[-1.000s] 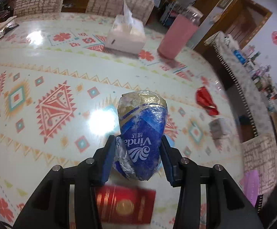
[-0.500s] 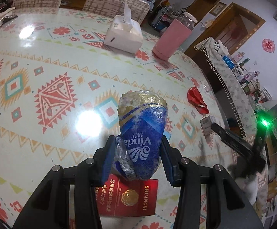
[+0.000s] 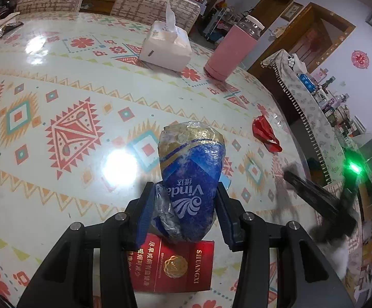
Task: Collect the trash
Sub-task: 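Carry the tissue bag and medicine box over the purple basket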
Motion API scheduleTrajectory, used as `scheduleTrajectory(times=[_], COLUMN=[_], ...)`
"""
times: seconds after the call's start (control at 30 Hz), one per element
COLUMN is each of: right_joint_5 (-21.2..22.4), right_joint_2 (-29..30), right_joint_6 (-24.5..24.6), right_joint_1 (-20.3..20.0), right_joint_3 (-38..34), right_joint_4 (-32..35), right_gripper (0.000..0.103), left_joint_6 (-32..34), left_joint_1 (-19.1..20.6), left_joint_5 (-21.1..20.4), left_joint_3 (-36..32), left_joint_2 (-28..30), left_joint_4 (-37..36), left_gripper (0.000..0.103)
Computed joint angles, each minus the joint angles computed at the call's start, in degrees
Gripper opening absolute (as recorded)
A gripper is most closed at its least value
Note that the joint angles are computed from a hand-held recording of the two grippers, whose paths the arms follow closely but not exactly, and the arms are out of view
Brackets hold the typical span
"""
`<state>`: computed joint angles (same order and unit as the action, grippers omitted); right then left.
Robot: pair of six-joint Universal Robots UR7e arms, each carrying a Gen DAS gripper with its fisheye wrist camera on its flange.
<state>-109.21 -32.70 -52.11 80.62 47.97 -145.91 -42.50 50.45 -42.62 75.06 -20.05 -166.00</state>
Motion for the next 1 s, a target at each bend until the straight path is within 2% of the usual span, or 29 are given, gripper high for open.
scheduleTrajectory(times=[0.23,0.43,0.53,0.6,0.73,0.83,1.0], right_joint_5=[5.88,10.61,13.92,16.28,21.71,24.75,27.55], right_joint_2=[-14.26,-24.21,-28.85,-31.39,-35.26,-36.57,-37.11], right_joint_6=[-0.28,-0.82,-1.22,-1.80,-1.86,-1.45,-0.90], right_joint_1=[-2.94,-7.12,-9.68,-11.24,-14.12,-15.72,-17.56], right_joint_3=[17.16,28.04,32.37,34.64,36.58,36.33,35.48], right_joint_4=[1.49,2.67,2.42,1.16,1.25,2.80,4.47], right_gripper=[0.037,0.037,0.038,0.038,0.038,0.038,0.038], left_joint_6=[0.52,2.72,3.22,2.30,1.45,1.09,1.71], left_joint_1=[-0.49,-1.79,-1.99,-2.18,-4.04,-5.71,-9.14], left_joint_5=[1.32,3.46,1.85,0.89,2.14,1.37,3.78], left_joint_3=[0.09,-1.61,-2.14,-3.11,-4.53,-4.84,-9.34], left_joint_2=[0.36,1.90,2.45,3.02,4.28,4.75,7.58], left_joint_4=[-0.53,0.31,0.32,2.42,5.74,6.25,10.85], left_gripper=[0.044,0.044,0.044,0.045,0.045,0.044,0.045])
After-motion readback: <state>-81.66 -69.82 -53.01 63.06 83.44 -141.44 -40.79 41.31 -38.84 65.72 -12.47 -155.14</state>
